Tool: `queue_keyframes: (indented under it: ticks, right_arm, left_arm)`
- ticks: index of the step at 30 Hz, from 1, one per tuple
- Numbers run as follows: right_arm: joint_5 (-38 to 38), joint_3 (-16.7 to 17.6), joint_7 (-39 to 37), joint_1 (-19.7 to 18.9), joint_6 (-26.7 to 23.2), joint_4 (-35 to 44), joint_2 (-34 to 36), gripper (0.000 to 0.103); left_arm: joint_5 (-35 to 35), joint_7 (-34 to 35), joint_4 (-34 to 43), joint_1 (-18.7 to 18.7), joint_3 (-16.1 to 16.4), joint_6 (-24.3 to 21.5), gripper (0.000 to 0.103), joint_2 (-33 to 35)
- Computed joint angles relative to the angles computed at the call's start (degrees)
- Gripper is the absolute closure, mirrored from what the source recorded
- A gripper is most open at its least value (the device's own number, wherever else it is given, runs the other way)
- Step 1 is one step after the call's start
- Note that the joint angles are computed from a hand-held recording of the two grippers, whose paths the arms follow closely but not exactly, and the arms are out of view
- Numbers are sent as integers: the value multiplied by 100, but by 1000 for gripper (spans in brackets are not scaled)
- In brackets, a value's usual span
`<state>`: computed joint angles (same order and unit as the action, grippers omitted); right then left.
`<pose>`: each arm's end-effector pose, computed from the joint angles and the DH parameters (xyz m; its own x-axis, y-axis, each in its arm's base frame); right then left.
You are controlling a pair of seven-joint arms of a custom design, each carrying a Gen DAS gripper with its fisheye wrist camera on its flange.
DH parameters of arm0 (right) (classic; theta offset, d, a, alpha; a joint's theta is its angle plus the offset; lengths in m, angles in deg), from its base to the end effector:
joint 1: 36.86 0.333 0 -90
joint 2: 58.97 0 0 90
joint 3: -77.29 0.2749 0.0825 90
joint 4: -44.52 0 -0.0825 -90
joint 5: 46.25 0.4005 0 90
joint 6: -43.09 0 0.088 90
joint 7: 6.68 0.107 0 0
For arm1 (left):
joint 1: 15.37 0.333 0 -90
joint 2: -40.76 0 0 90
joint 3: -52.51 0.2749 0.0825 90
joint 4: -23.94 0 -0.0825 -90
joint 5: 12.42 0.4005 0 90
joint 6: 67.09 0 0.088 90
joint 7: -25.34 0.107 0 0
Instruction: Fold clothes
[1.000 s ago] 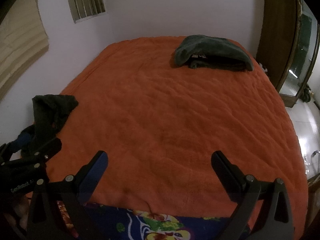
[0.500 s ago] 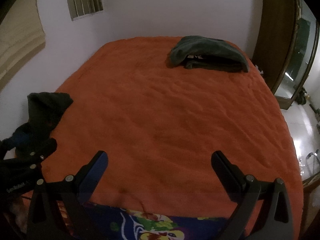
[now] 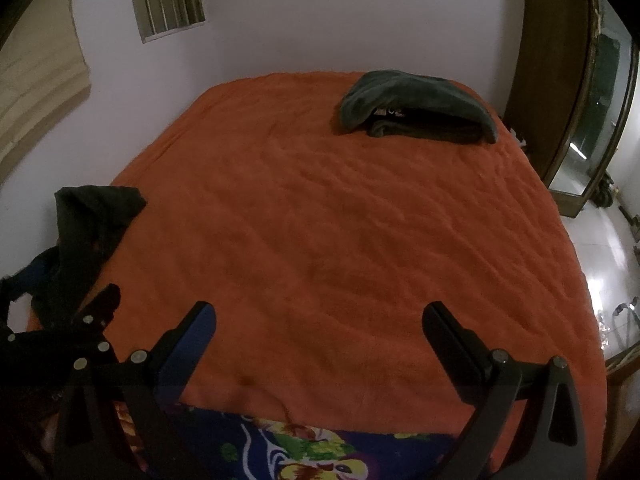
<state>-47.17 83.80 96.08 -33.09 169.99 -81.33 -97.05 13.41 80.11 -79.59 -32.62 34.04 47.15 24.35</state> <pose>0.4205 0.0892 0.6687 -0.0180 -0.9983 -0.0545 -0.7752 0.0484 -0.6299 0.4313 -0.3060 0.6672 -0.0381 -0.9794 -0.1981 -0.7766 0.1538 -0.6109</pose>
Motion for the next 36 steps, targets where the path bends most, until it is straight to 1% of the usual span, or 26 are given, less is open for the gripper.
queue_keyframes:
  ticks: [3,5,6,8,9,11,16,20,22,24,25,29,31,34,36]
  right_arm:
    - [8,-14,-42,20,-33,30,12,0]
    - [6,-20,-58,17,-62,86,51,0]
    - [6,-25,-59,13,-69,117,78,0]
    - [25,-38,-62,20,-81,126,85,0]
    - [27,-42,-77,25,-78,124,84,0]
    - [29,-47,-112,35,-68,116,78,0]
    - [46,-54,-186,48,16,58,37,0]
    - [26,-21,-218,41,77,-55,-49,0]
    - [12,-2,-234,45,95,-76,-55,0]
    - [-86,90,-127,-16,170,-124,-85,0]
    - [-160,163,-9,-64,233,-160,-123,0]
    - [-244,240,179,-54,533,-338,-302,0]
    - [-258,231,159,-30,627,-350,-317,0]
    - [-248,189,88,-5,671,-364,-333,0]
    - [-244,195,123,-38,587,-311,-284,0]
  left_arm:
    - [-84,66,28,3,47,12,1,51]
    - [-119,134,-54,7,92,157,1,-11]
    - [-212,220,-172,-6,149,307,1,-105]
    - [-627,416,-582,-58,341,776,1,-434]
    - [-715,395,-786,-44,363,909,1,-616]
    - [-753,296,-901,37,335,1075,1,-688]
    - [-711,105,-870,154,220,945,1,-663]
    - [-518,148,-647,171,114,683,1,-479]
    - [-821,303,-633,82,247,741,1,-438]
    - [-1336,336,-742,-1,430,893,1,-528]
    - [-1467,314,-780,1,465,940,1,-562]
    - [-1490,344,-858,85,468,1059,2,-624]
    - [-1619,310,-946,81,498,1124,2,-693]
    - [-2032,339,-1144,43,670,1224,2,-842]
    - [-2402,477,-1201,-4,832,1292,2,-885]
